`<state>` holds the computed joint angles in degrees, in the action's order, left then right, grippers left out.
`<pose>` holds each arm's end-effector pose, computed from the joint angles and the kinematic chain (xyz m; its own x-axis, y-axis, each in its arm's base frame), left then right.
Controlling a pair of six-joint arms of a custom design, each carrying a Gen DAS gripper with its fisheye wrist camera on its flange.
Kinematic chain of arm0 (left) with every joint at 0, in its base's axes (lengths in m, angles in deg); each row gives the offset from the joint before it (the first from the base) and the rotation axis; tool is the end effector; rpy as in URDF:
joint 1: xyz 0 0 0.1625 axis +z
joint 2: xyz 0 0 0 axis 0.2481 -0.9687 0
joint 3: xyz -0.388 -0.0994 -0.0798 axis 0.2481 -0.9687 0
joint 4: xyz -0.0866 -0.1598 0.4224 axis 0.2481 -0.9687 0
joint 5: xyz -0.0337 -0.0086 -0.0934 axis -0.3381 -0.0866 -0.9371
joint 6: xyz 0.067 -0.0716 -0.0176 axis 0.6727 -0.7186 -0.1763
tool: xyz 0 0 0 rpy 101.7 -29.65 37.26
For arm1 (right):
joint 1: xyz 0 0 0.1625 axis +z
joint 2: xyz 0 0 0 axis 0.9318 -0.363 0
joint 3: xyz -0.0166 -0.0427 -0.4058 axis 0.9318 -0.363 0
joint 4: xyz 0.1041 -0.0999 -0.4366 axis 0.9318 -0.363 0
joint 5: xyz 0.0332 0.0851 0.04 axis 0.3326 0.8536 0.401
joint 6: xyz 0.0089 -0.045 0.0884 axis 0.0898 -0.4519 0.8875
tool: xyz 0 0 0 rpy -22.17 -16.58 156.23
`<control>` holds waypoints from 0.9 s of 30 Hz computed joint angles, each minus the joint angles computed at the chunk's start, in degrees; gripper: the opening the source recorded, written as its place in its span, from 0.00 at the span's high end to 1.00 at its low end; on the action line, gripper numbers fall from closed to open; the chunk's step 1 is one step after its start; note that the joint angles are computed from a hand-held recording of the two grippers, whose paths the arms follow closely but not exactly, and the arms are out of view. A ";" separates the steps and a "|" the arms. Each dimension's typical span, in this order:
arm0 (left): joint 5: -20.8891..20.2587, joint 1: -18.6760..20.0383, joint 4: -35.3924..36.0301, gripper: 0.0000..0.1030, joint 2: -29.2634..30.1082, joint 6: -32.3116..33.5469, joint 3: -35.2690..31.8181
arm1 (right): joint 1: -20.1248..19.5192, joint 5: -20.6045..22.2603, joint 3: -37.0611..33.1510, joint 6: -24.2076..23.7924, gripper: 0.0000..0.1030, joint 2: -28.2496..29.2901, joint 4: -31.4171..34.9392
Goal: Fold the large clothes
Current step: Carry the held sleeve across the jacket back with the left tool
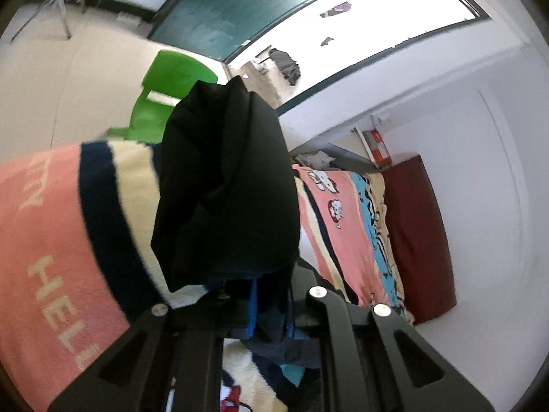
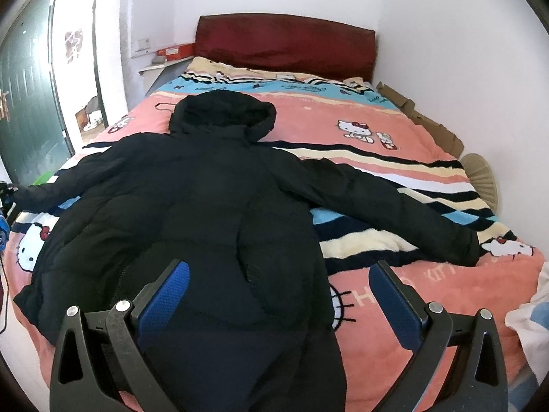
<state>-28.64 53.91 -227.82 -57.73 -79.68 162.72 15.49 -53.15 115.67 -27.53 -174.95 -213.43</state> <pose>-0.1192 -0.7980 0.2588 -0.9238 -0.3484 0.1587 -0.3101 0.4380 -0.8438 0.0199 -0.5064 0.4607 -0.5985 0.3224 0.7334 -0.3950 0.6777 -0.6202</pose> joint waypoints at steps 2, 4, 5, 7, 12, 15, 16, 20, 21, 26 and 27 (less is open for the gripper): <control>0.40 -0.90 1.23 0.89 0.71 1.65 -1.77 | -0.62 0.47 0.09 0.38 0.00 -0.42 0.56; 0.89 -2.01 2.54 0.90 1.44 3.13 -3.49 | -1.10 0.85 0.16 0.56 0.00 -0.74 0.95; 1.28 -2.67 3.46 0.90 2.01 4.03 -4.69 | -1.47 1.42 0.29 0.66 0.00 -1.07 1.05; 2.22 -4.05 5.18 0.90 3.11 5.86 -6.87 | -2.20 2.53 0.41 1.02 0.00 -1.63 1.41; 3.23 -7.35 8.74 0.91 6.72 10.43 -12.62 | -4.10 5.00 0.49 1.95 0.00 -2.90 2.38; 2.72 -9.40 11.02 0.91 9.91 13.20 -17.16 | -5.31 6.61 0.55 2.75 0.00 -3.86 3.04; 2.59 -9.87 11.37 0.91 10.58 13.71 -17.93 | -5.61 7.00 0.62 2.96 0.00 -4.12 3.14; 1.01 -12.59 14.85 0.91 15.92 17.03 -25.12 | -6.94 8.52 0.71 3.36 0.00 -5.10 3.73; 0.32 -13.29 16.11 0.91 17.61 17.96 -27.43 | -7.29 8.75 0.66 3.43 0.00 -5.29 3.80; -2.00 -16.39 22.17 0.91 25.46 20.20 -37.48 | -8.90 10.17 0.51 4.28 0.00 -6.29 3.73; -2.89 -17.01 24.23 0.91 27.94 20.70 -40.79 | -9.30 10.48 0.50 4.52 0.00 -6.54 3.62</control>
